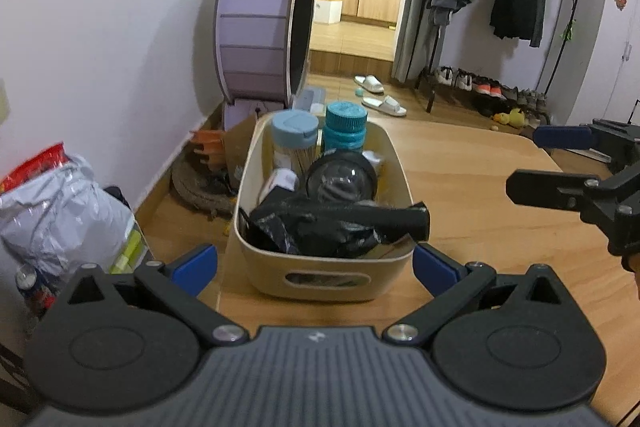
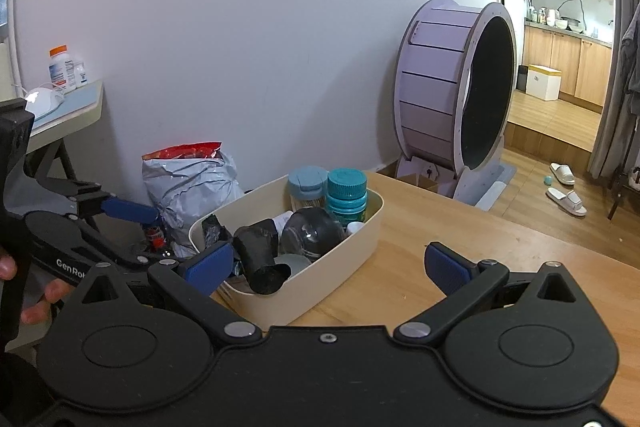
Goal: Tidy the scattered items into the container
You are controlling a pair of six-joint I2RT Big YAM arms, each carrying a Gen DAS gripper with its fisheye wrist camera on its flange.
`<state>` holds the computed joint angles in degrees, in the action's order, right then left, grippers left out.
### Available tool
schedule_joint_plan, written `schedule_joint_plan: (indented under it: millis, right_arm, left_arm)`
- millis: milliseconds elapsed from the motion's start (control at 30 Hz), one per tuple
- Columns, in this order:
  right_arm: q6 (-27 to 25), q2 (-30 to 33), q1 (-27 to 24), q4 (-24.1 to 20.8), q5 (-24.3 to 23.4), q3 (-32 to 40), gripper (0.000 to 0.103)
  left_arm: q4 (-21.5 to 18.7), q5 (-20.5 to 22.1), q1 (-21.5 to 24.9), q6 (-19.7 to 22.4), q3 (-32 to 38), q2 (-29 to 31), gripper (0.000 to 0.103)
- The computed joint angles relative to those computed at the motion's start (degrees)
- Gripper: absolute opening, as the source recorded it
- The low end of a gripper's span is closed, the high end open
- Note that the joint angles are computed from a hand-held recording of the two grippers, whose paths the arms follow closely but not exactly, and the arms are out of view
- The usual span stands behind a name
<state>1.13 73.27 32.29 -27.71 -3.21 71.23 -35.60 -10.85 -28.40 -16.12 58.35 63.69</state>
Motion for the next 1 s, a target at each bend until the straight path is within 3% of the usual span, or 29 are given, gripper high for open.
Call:
schedule_joint_plan:
  millis: [100,367,1000]
  right_arm:
    - [-0.1,0.2,0.3,0.0,0.2,0.2,0.103]
    - [-0.4,1.0,1.1,-0.8,0.3,0.8,0.103]
    - [-1.5,1.9,1.9,-3.9,1.0,1.9,0.103]
  left_arm:
    - [-0.8,2.1,0.6,-0.7,0.1,0.0,0.103]
    - [-2.2,-0.3,0.1,0.3,0.3,0.0,0.103]
    - [-2.7,0.2,0.5,1.0,0.5,0.0,0.103]
